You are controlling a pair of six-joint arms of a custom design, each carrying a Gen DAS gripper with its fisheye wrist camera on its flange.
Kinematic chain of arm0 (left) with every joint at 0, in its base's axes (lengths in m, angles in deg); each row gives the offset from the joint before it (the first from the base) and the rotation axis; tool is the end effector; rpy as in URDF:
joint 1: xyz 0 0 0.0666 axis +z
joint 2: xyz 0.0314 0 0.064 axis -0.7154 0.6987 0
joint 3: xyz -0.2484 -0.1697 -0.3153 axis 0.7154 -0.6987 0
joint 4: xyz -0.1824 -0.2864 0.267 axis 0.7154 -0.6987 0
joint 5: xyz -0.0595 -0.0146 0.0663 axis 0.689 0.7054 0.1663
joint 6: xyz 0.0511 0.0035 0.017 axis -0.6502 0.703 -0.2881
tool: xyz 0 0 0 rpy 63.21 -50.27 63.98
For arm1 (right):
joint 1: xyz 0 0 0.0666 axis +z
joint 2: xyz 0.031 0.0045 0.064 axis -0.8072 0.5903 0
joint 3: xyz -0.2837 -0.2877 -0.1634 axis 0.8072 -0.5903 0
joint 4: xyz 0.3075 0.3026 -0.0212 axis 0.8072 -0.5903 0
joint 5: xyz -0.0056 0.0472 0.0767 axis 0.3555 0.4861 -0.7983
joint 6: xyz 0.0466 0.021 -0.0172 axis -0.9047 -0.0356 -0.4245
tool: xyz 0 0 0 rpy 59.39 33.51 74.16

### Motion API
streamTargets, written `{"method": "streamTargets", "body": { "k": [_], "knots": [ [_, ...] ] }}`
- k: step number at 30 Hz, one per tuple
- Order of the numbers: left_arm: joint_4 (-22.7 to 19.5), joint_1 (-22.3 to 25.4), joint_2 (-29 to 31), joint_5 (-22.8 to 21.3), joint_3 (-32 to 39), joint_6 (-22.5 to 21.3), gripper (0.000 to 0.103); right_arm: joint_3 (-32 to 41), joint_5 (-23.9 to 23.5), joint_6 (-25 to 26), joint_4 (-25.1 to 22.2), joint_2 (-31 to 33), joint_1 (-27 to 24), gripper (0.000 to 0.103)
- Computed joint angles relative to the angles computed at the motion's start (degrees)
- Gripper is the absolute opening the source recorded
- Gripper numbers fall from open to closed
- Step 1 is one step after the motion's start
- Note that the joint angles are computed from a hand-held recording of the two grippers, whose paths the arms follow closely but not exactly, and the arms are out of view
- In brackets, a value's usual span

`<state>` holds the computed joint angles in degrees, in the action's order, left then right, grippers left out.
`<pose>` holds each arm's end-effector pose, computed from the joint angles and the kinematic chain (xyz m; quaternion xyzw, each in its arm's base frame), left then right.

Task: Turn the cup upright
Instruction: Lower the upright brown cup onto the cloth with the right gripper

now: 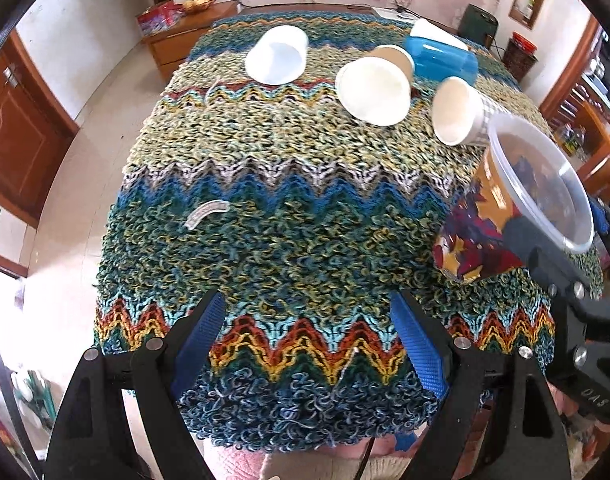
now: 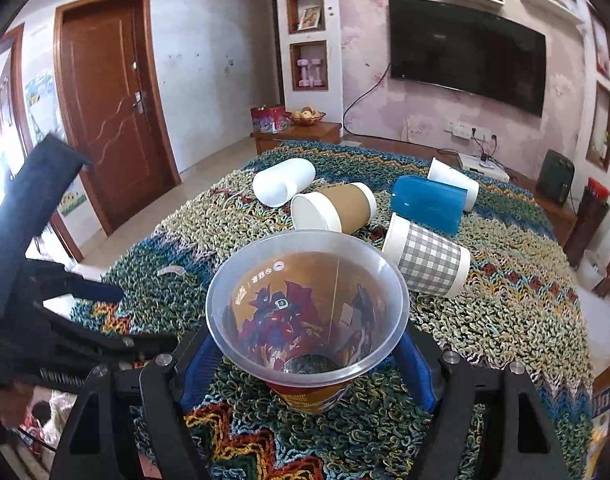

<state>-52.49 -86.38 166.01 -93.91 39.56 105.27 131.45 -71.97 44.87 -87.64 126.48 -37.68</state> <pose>0.5111 -0.4236 0.5110 -0.1962 0.9595 0.0419 0.1979 0.5988 0.1897 0.4891 -0.3669 0.8273 0.2001 0.3753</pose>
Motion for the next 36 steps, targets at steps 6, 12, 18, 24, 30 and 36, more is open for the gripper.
{"method": "streamTargets", "body": {
  "k": [6,12,18,24,30,36],
  "knots": [
    [1.6,0.1,-0.7,-1.3,-0.2,0.3,0.087,-0.9,1.1,1.9,-0.2,-0.9,0.3,0.080],
    [2.7,0.1,-1.3,-2.1,0.0,0.4,0.087,0.8,-2.2,1.5,-4.0,-0.1,-0.8,0.081],
    [3.3,0.1,-1.5,-2.4,0.9,0.0,0.087,1.2,-3.8,3.4,-6.1,-0.7,-1.4,0.081],
    [3.6,-0.1,-0.6,-2.2,3.6,-1.4,0.087,1.5,-4.2,5.0,-7.7,-1.4,-1.8,0.081],
    [3.4,-0.3,0.6,-2.6,5.8,-2.9,0.087,1.8,-4.1,5.4,-8.1,-1.6,-2.4,0.081],
    [3.4,-0.5,1.2,-2.6,6.8,-3.3,0.087,2.8,-4.4,4.1,-9.8,-0.2,-2.5,0.081]
  ]
}}
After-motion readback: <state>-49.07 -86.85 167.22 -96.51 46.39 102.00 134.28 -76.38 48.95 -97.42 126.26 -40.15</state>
